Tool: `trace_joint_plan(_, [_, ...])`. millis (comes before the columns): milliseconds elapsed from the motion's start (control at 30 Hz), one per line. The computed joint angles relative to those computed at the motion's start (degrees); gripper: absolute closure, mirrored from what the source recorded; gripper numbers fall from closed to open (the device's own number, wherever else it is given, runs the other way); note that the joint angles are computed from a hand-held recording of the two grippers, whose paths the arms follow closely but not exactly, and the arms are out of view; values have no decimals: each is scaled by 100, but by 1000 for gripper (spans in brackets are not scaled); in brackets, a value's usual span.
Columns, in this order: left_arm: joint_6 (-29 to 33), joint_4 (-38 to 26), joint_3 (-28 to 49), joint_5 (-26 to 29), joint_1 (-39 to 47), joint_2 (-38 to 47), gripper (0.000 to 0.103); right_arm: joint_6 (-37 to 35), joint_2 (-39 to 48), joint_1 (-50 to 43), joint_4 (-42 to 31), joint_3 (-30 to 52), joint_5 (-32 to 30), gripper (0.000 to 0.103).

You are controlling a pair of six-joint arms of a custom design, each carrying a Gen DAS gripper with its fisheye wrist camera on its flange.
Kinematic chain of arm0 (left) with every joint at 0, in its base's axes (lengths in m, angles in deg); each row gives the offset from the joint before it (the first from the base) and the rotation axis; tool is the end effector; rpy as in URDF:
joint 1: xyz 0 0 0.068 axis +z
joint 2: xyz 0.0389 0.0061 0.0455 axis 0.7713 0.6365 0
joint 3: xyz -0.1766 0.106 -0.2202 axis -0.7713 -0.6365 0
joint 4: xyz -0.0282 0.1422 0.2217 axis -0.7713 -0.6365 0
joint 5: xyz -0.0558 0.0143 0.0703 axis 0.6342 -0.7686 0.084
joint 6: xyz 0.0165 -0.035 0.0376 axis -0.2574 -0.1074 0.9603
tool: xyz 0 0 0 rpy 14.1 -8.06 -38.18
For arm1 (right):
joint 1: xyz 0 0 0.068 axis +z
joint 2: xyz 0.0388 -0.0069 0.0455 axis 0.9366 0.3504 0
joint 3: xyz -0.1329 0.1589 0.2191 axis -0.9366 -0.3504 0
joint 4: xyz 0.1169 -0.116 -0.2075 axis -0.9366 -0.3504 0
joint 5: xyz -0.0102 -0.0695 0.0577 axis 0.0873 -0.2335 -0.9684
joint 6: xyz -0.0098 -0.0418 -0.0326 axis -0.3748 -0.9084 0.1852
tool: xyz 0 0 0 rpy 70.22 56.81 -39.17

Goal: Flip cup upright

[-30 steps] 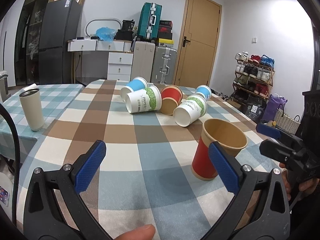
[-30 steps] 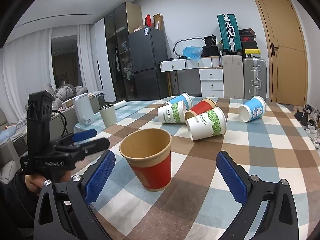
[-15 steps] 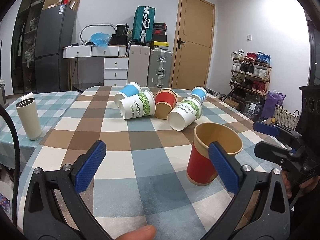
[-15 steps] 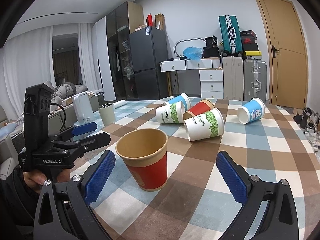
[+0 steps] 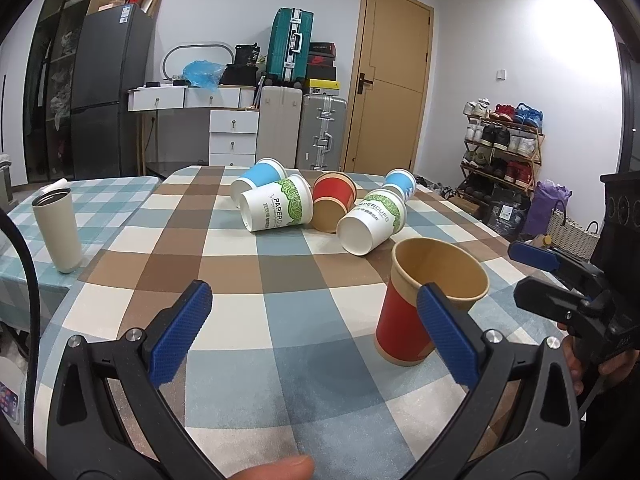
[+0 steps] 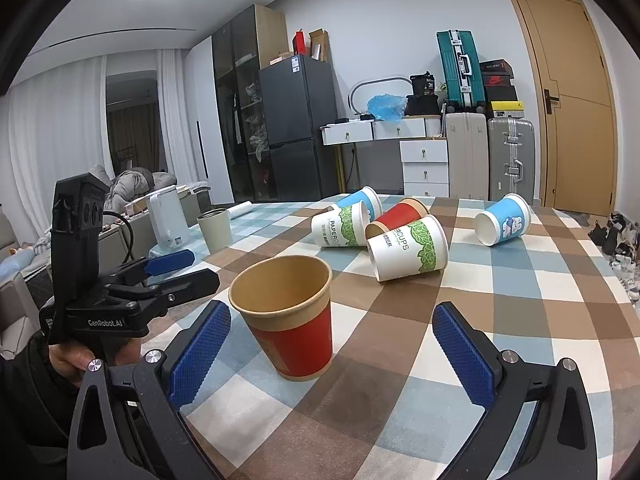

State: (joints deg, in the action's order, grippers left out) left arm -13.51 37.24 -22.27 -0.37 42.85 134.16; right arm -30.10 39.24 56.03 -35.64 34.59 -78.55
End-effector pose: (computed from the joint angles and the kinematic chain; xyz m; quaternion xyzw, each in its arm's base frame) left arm 0.2977 -0.0493 0.2093 0.1201 0.8275 -0.1500 0.5276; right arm 0.2305 -0.0333 0.1432 -0.1298 0.8114 0.1658 0.5452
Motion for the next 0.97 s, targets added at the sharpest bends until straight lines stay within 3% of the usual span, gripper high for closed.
trace_joint_plan(967, [141,47,-98,-113,-82,-84,1,-108,43,127,11,-20,127,0])
